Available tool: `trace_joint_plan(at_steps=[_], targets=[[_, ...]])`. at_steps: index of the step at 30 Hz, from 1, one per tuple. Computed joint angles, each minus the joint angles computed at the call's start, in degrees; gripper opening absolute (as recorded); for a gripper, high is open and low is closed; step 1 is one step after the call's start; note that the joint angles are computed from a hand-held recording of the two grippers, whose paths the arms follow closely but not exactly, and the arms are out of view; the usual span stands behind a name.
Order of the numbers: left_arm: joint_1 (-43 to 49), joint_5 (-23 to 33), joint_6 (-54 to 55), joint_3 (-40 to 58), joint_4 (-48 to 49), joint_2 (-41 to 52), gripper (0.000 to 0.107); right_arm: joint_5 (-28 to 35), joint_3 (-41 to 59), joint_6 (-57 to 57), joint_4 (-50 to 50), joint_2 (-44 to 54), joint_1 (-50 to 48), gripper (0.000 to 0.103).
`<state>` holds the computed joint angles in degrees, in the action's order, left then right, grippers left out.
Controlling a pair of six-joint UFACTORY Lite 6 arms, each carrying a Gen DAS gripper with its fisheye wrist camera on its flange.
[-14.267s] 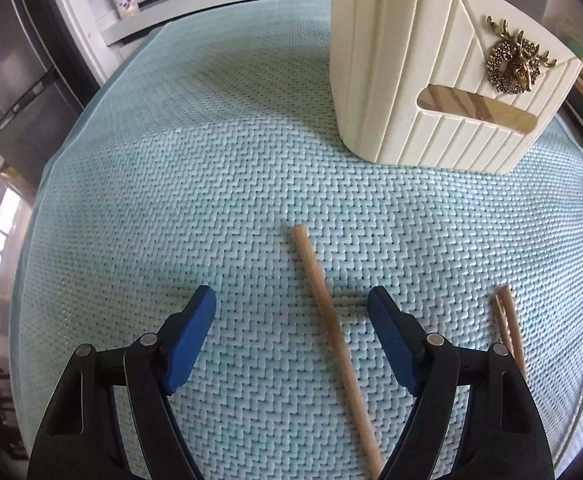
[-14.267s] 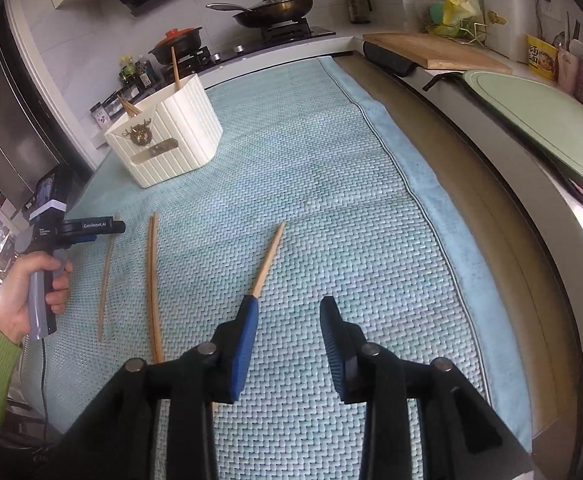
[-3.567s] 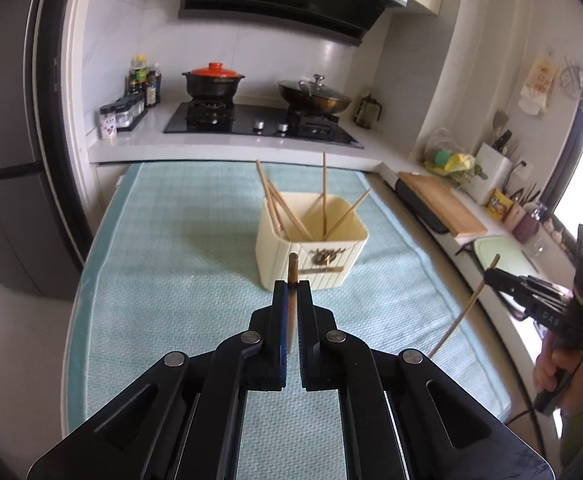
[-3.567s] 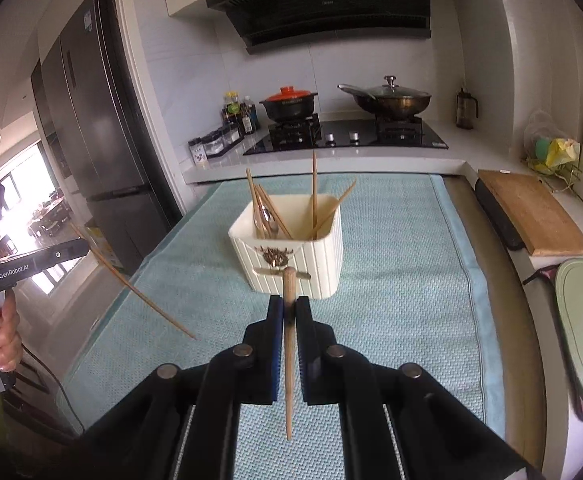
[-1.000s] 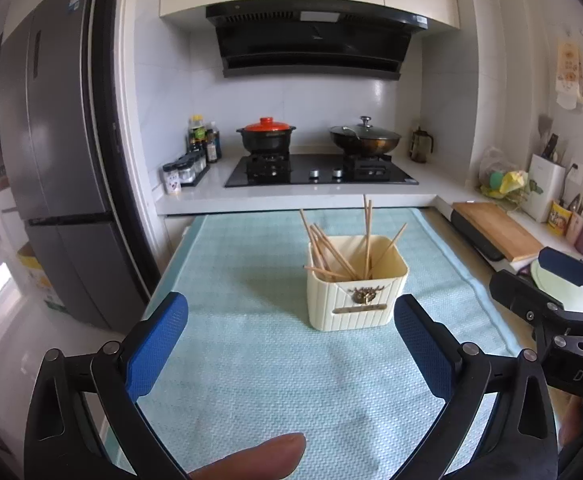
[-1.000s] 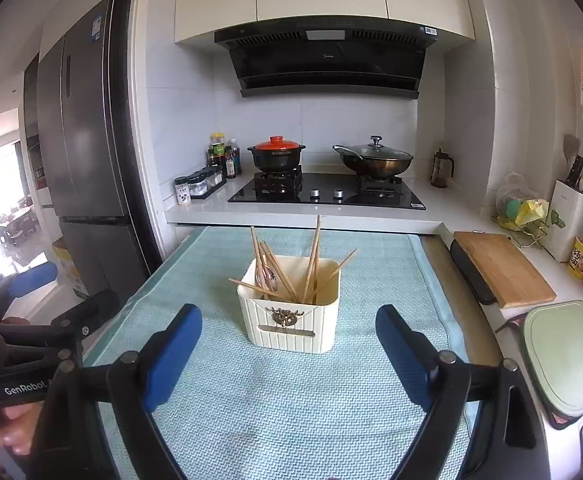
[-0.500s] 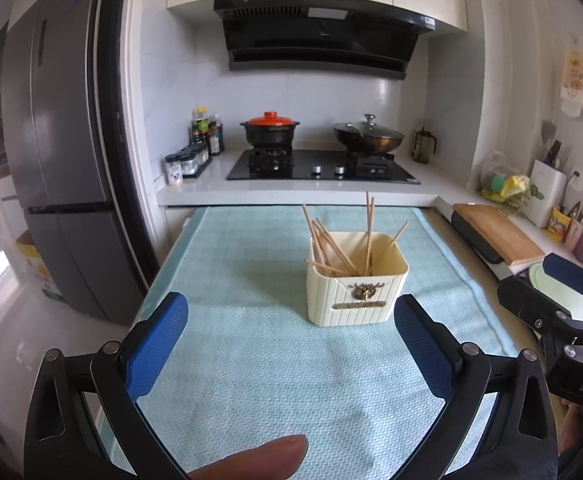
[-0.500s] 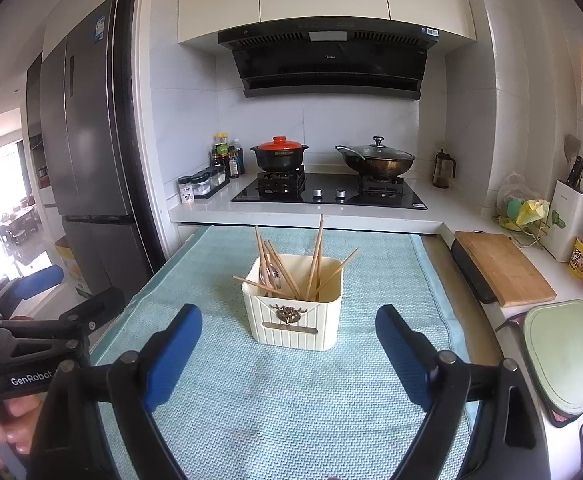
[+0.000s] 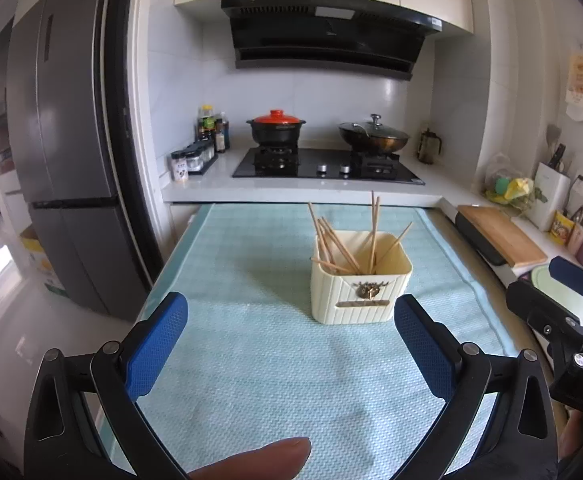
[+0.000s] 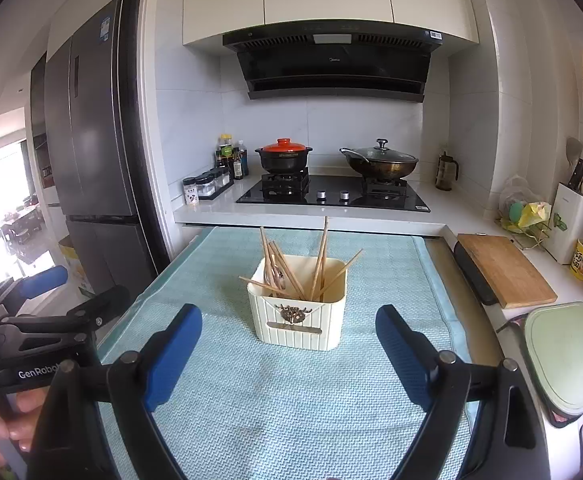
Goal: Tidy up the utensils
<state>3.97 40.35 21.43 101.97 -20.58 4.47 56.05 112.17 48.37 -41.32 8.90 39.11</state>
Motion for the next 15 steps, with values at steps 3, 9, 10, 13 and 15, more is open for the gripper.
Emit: trace_joint_plan(at_steps=[3,9,10,13,15], targets=[[0.0,0.0,-0.3,-0.2,0.4,-0.2,0.103,0.1,-0.2,0.0,0.1,-0.1,0.1,0.09],[0.3,0.5,-0.5,0.3,0.4,0.1,0.103,0.4,-0.7,0.1,-0.1,-0.6,0.5,0.09],[0.3,0.5,-0.4,0.3,0.4,0.1,0.103,0.4,-0.7,0.1,0.0,-0.6,0.6,0.09],[0.4,0.6,-0.3,0.2,0.4,-0.1,0.103,0.3,-0.5,-0.1,0.2,-0.4,0.5,0.09],[0.3,0.5,-0.4,0.2,0.4,-0.1,0.103,0.2,-0.5,-0.3,0.3,-0.4,0.4,0.09]])
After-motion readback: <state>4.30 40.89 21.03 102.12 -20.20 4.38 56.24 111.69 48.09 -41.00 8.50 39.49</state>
